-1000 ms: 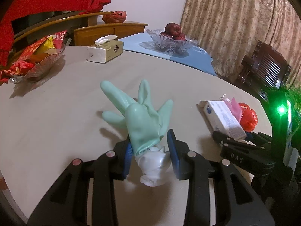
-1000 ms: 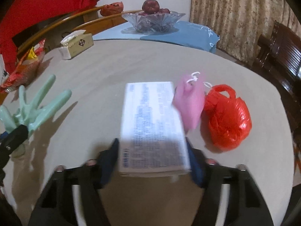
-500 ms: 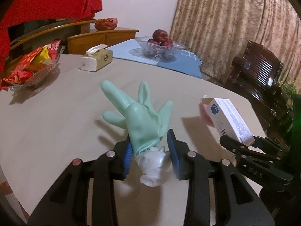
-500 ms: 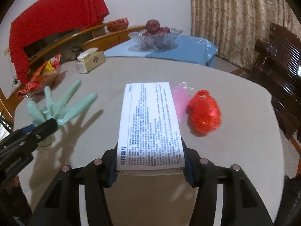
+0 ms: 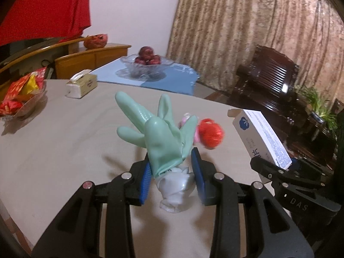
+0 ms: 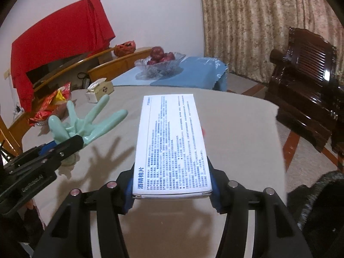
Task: Collect trash
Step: 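Carry the glove and white box over the bin to drop them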
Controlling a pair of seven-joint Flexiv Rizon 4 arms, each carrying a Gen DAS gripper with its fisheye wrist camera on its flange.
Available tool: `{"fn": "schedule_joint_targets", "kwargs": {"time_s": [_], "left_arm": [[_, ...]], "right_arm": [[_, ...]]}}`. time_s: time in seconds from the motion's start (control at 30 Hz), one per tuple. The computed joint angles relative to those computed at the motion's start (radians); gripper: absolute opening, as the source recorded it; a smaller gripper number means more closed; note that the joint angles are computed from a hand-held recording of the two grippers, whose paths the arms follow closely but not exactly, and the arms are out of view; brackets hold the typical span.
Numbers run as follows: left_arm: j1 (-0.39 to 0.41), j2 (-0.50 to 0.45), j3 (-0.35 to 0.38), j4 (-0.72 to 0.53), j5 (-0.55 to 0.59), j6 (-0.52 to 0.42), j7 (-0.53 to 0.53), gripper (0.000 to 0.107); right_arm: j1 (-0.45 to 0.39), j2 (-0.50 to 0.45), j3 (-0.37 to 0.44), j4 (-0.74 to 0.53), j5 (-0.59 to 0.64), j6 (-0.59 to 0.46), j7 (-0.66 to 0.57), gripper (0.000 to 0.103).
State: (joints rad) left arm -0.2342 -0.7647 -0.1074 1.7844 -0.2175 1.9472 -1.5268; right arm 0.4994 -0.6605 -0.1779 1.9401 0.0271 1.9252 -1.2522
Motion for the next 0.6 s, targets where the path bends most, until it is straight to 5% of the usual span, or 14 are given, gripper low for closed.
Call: {"fn": "schedule_joint_targets", "kwargs": {"time_s": [0.6], "left_arm": [[0.005, -0.007, -0.175, -0.034, 0.147, -0.027, 0.031, 0.034]], "right_arm": [[0.072, 0.211, -0.114, 0.302, 0.293, 0.139, -0.162, 0.054]]}}
